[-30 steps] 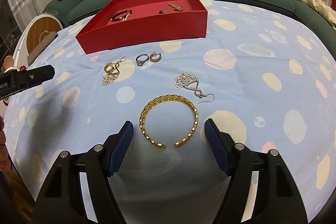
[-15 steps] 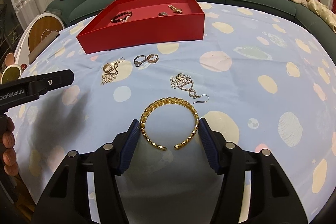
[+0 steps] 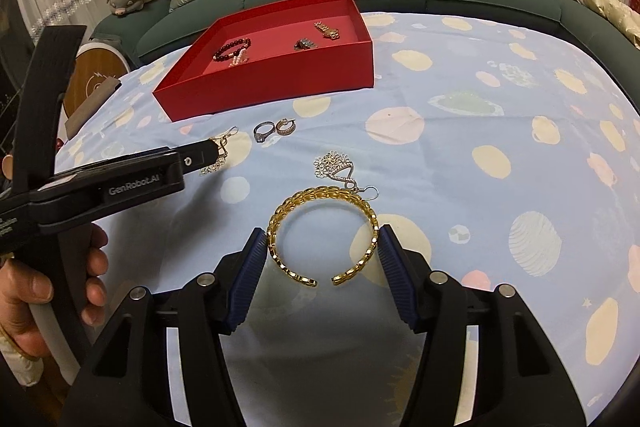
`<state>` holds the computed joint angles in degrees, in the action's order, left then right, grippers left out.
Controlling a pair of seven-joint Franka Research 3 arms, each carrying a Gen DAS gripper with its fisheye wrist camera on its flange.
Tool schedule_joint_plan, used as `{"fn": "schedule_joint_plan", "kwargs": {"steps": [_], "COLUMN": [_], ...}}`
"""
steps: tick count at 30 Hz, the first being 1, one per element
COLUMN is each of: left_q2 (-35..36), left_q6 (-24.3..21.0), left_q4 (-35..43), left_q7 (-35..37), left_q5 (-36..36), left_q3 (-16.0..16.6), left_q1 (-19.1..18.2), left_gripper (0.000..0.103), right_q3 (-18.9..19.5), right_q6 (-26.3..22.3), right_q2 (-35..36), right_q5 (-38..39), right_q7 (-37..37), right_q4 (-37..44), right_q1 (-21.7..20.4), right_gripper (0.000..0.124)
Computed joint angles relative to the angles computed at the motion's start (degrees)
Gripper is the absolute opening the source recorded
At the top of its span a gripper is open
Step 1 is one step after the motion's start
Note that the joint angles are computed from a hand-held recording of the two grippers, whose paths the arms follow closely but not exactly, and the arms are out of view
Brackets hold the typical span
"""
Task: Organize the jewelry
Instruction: 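Lower the right tool onto the gold bangle and grasp it, then grasp the gold hoop earring with the left tool while the right holds the bangle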
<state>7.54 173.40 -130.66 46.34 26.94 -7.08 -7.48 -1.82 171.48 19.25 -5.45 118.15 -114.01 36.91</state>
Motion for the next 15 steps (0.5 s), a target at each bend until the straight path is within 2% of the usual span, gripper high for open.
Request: {"fn": "schedule_joint_plan", "kwargs": {"steps": [2, 5, 6, 8, 10, 12, 15], "left_q2": [0.8, 1.7, 1.9, 2.1, 2.2, 2.4, 2.6], "left_q6": [-0.6, -1.1, -1.4, -1.4, -1.4, -1.3, -1.5], "left_q4": [1.0, 1.7, 1.8, 2.3, 2.5, 2.8, 3.1], "left_q7": [-2.0, -1.9, -2.8, -6.4, -7.8, -8.8, -9.7], "left_q5": [2.3, 1.8, 3.1, 7.8, 9.5, 10.9, 12.1], "left_q3": [1.1, 0.9, 1.6, 3.5, 3.7, 3.9, 3.7], "left_q1": [-0.8, -0.5, -0.9, -2.3, -2.2, -2.0, -1.8], "left_gripper": [0.052, 0.044, 0.038, 0.034, 0.030, 0.021, 0.019], "right_q3": [0.5, 0.9, 1.2, 1.7, 2.1, 2.7, 2.6], "right_q6": [0.3, 0.8, 0.8, 0.9, 0.9, 1.0, 1.1], "right_q2": [-0.3, -0.6, -0.7, -0.7, -0.8, -0.8, -0.9], "right_q5": [0.7, 1.6, 2.1, 3.0, 3.9, 5.0, 5.4], "right_q7": [-0.4, -1.0, -1.4, -2.0, -2.6, -3.4, -4.0], "right_q4": [-0.3, -0.8, -0.9, -1.0, -1.2, -1.2, -1.2], "right_q1": [-0.6, -1.2, -1.5, -2.1, -2.6, -3.1, -2.9], "right_gripper": [0.056, 0.056, 0.056, 0.056, 0.056, 0.056, 0.056]}}
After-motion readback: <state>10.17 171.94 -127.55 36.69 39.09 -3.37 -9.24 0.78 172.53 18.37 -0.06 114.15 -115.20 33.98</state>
